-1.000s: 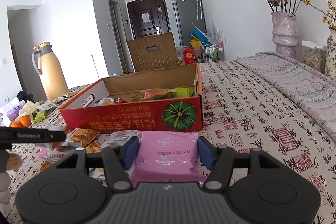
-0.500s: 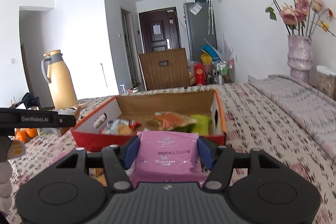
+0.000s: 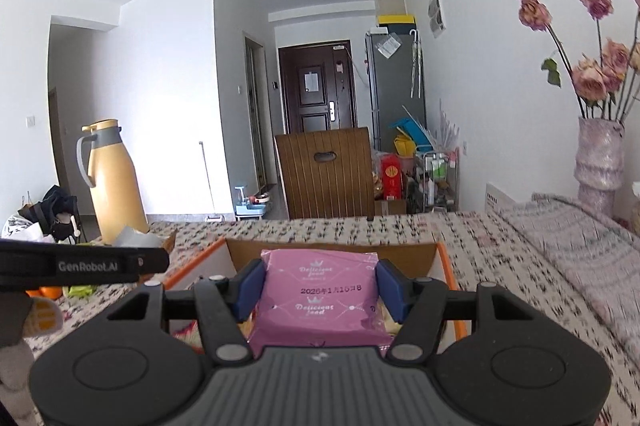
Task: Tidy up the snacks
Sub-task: 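Carry both held packets over the red box, then lower both packets into the box and open both grippers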
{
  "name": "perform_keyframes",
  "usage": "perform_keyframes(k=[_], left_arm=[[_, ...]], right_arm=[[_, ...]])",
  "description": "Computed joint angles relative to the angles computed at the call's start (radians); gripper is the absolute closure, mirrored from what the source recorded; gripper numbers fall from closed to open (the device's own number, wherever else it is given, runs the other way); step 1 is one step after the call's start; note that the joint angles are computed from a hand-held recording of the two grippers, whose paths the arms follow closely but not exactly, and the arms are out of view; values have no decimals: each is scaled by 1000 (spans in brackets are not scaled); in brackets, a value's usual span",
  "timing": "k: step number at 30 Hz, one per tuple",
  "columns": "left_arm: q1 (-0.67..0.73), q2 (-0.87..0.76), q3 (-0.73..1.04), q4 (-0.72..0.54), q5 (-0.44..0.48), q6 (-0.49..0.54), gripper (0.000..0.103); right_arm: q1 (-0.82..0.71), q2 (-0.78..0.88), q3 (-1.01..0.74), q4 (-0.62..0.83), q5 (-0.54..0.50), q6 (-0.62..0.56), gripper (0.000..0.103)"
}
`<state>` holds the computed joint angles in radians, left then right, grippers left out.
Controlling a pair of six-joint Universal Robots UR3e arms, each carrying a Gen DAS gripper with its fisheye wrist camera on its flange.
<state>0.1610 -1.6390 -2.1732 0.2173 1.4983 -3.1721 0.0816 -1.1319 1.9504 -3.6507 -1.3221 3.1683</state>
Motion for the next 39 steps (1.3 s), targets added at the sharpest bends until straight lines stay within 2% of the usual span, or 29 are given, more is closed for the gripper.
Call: perform_keyframes(k=[8, 14, 29, 35, 36, 39], left_arm=[[-3, -137, 176, -66, 31, -31, 42], [-21, -253, 277, -74, 69, -55, 42], [-15, -365, 289, -15, 52, -25, 42], [-13, -366, 279, -2, 64, -36, 33], [-11, -362, 273, 4, 61, -37, 30], [-12, -355, 259, 29, 74, -44, 14]], right_arm=[[40, 136, -269, 137, -38, -9, 43], [47, 245, -397, 191, -50, 4, 43], [33, 338, -460, 265, -31, -15, 43], [41, 349, -479, 286, -44, -17, 43], [41, 349, -477, 280, -46, -11, 42], [30, 333, -443, 251, -38, 13, 19]])
